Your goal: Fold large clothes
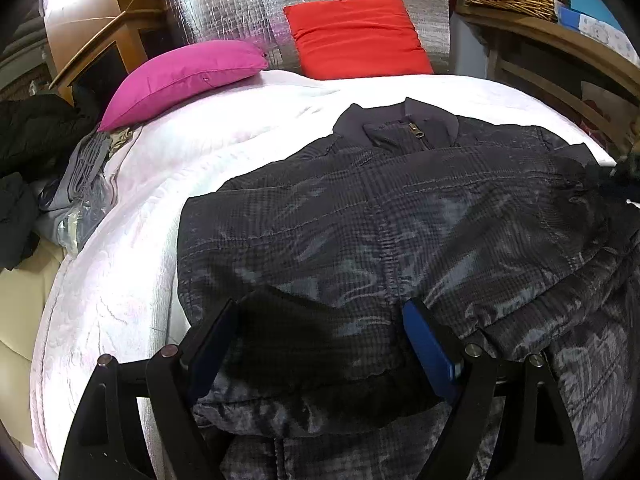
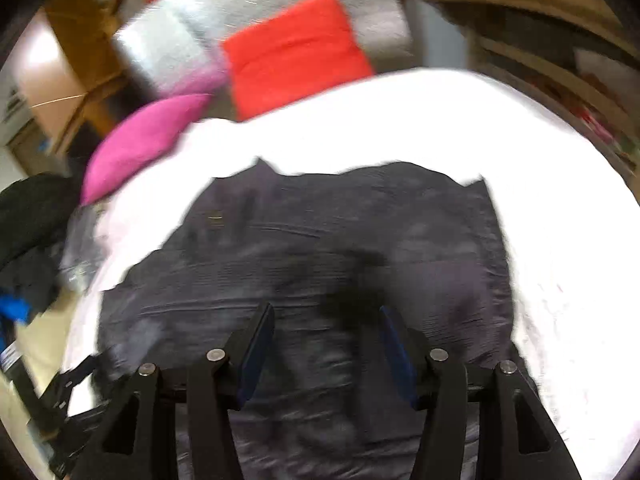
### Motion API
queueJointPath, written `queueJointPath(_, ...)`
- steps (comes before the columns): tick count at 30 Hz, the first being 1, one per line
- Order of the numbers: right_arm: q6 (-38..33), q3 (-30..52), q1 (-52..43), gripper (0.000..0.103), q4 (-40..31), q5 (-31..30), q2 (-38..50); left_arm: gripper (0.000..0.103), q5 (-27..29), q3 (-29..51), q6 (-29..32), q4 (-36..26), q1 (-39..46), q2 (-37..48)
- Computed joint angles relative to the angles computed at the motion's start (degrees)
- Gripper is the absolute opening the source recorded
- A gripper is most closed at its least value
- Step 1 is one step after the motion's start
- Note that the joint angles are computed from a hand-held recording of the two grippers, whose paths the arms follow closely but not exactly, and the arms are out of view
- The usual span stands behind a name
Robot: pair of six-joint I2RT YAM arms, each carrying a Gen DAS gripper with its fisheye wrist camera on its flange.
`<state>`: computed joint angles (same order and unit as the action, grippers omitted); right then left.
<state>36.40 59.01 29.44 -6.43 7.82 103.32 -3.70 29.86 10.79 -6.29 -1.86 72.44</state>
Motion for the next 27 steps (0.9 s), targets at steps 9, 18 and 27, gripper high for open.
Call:
queueJointPath(9, -0.09, -1.55, -1.96, 0.059, 0.15, -4.30, -1.45, 0.085, 1.90, 0.29, 0.12, -1.60, 1.98, -1.90)
queueJointPath(18, -0.16, -7.06, -8.63, 0.059, 1.72, -10.64, -4.24, 0.085, 1.72, 3.93, -0.29, -2.54, 9.52, 1.91)
queueJointPath(27, 1.08, -11.99, -8.41, 0.059, 6.20, -10.68, -9.93, 0.085, 8.17, 6.73, -1.53, -6.07, 13.69, 4.02)
